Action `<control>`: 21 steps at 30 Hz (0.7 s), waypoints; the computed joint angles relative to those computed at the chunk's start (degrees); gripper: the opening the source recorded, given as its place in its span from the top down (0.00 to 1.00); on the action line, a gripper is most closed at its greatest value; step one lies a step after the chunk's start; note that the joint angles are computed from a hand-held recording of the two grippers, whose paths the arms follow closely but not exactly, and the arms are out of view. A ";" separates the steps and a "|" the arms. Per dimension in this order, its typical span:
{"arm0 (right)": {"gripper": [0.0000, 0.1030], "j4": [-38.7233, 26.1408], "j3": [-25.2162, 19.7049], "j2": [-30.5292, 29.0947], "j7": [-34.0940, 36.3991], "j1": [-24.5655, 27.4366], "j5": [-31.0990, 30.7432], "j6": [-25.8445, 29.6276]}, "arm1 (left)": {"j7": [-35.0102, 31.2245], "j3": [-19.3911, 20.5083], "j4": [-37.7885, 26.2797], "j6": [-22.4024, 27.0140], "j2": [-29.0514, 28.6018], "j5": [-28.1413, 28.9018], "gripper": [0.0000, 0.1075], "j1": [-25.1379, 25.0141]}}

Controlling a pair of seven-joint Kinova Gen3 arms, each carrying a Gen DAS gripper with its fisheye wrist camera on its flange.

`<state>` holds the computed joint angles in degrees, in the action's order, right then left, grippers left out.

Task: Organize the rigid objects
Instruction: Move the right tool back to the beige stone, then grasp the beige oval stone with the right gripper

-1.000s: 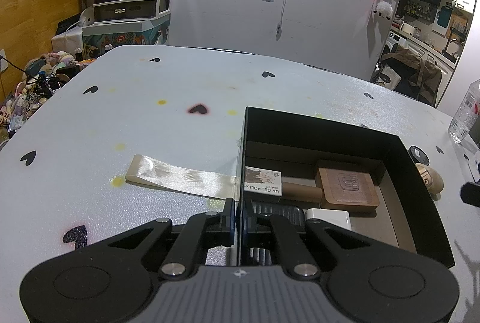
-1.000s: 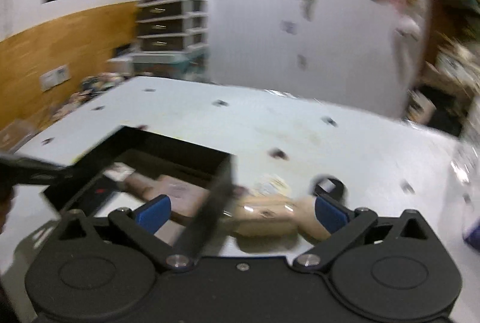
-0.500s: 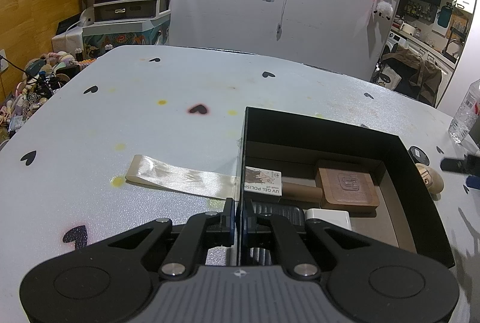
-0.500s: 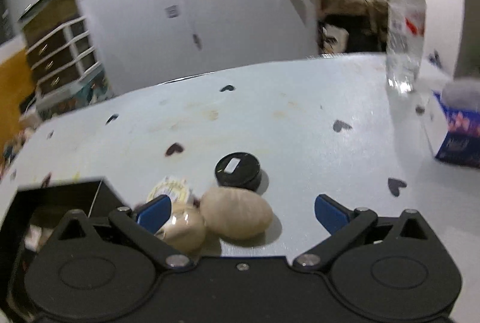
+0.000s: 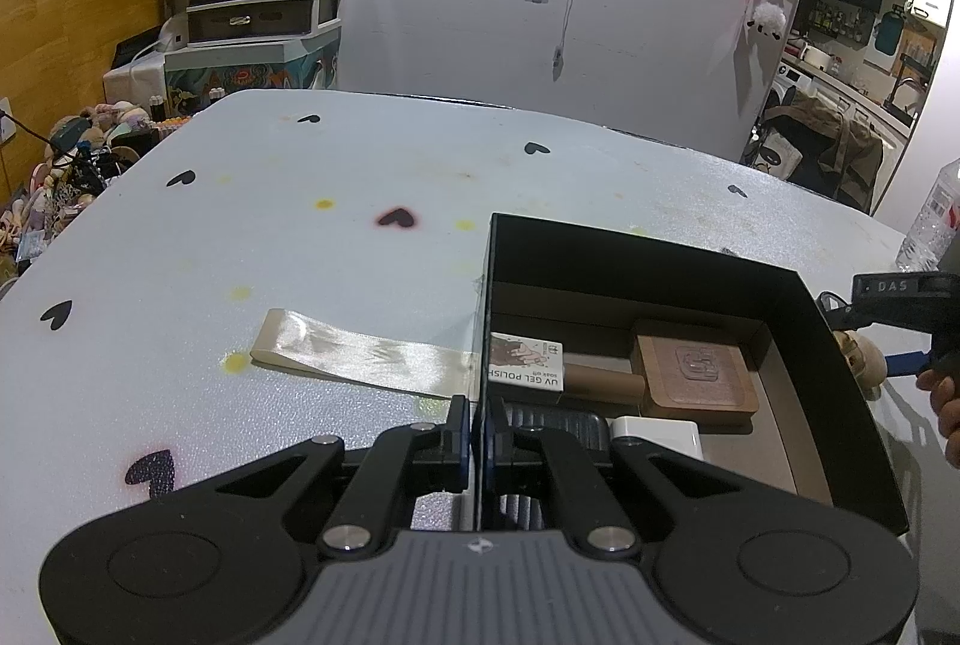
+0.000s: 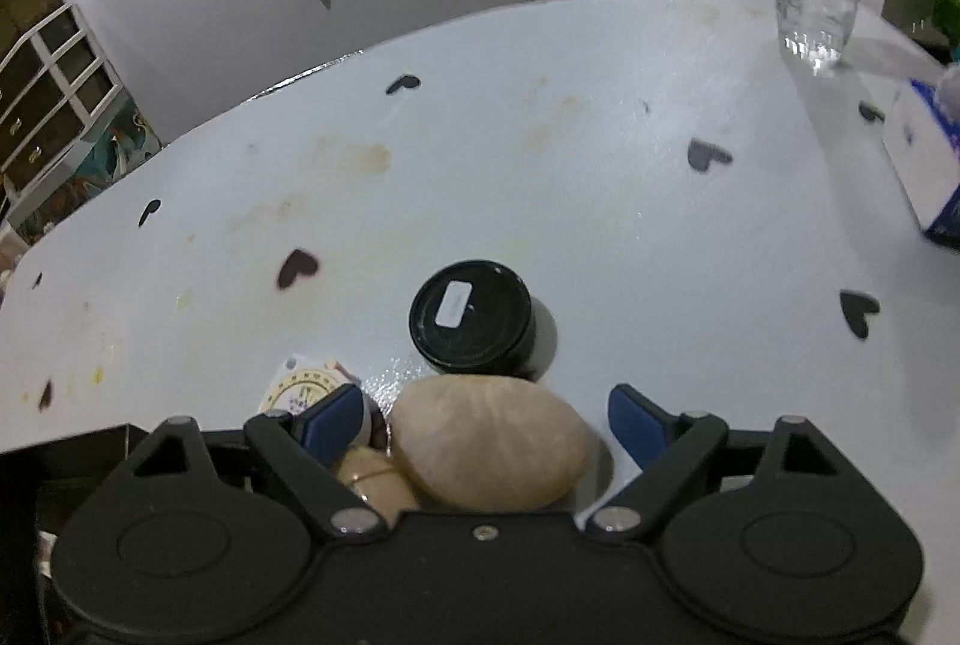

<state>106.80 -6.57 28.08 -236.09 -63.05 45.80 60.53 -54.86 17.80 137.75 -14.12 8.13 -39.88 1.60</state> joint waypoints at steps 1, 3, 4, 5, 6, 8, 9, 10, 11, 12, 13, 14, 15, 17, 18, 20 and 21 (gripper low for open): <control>0.19 -0.49 -0.13 0.36 0.66 0.01 -0.56 0.79 | 0.02 0.00 0.01 0.00 0.01 0.00 0.96 0.02; 0.27 0.15 -0.12 0.28 0.31 -0.75 0.31 0.86 | -0.34 -0.20 0.02 0.04 -0.02 0.36 0.96 0.29; 0.30 0.49 -0.23 0.00 0.19 -1.04 0.48 1.12 | -0.31 -0.18 0.02 0.00 0.01 0.36 0.96 0.23; 0.33 0.51 -0.42 0.05 0.29 -1.28 0.37 1.66 | -0.21 -0.10 0.00 0.01 0.01 0.24 0.96 0.14; 0.33 0.80 -0.57 -0.03 -0.01 -1.57 0.36 1.99 | -0.22 -0.10 0.00 0.01 0.01 0.24 0.96 0.14; 0.33 2.35 -0.80 -0.60 -1.92 -2.40 1.21 1.72 | -0.19 -0.09 0.02 0.02 -0.03 0.28 0.96 0.16; 0.33 2.65 -1.06 -0.77 -2.12 -2.48 1.15 2.01 | -0.10 -0.04 -0.01 0.00 0.00 0.13 0.96 0.06; 0.33 2.90 -1.32 -0.86 -2.45 -2.67 1.00 2.42 | -0.05 -0.03 0.04 -0.08 0.00 0.10 0.96 0.02; 0.33 3.33 -1.61 -0.99 -3.01 -3.01 0.91 2.78 | -0.03 -0.03 -0.03 0.04 -0.02 0.12 0.96 0.08; 0.33 3.81 -1.88 -1.25 -3.48 -3.27 0.90 3.05 | -0.03 -0.04 -0.03 0.04 -0.02 0.11 0.96 0.08; 0.33 4.25 -2.19 -1.42 -3.82 -3.53 0.90 3.37 | -0.17 -0.11 -0.03 0.08 -0.05 0.27 0.96 0.21; 0.33 4.70 -2.51 -1.53 -4.21 -3.83 0.93 3.68 | -0.14 -0.09 -0.03 0.06 -0.02 0.20 0.96 0.15; 0.33 5.16 -2.85 -1.64 -4.47 -4.15 0.98 4.00 | -0.04 -0.02 -0.04 0.08 -0.02 0.09 0.96 0.07; 0.33 5.99 -3.56 -1.80 -4.62 -4.68 0.99 4.63 | -0.06 -0.05 -0.04 0.09 -0.04 0.14 0.96 0.11; 0.33 6.34 -3.95 -1.97 -4.51 -4.93 0.90 4.93 | -0.25 -0.16 0.00 0.06 -0.05 0.37 0.96 0.25; 0.33 7.06 -4.53 -2.36 -4.53 -5.19 0.84 5.05 | -0.06 -0.03 -0.06 0.11 -0.03 0.15 0.96 0.10; 0.33 7.45 -4.76 -2.60 -4.69 -5.32 0.85 4.99 | -0.23 -0.12 -0.05 0.14 -0.06 0.28 0.96 0.20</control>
<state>114.26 -11.33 25.48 -240.79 -68.36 46.65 65.53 -55.09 17.68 137.70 -13.99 8.08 -39.60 1.80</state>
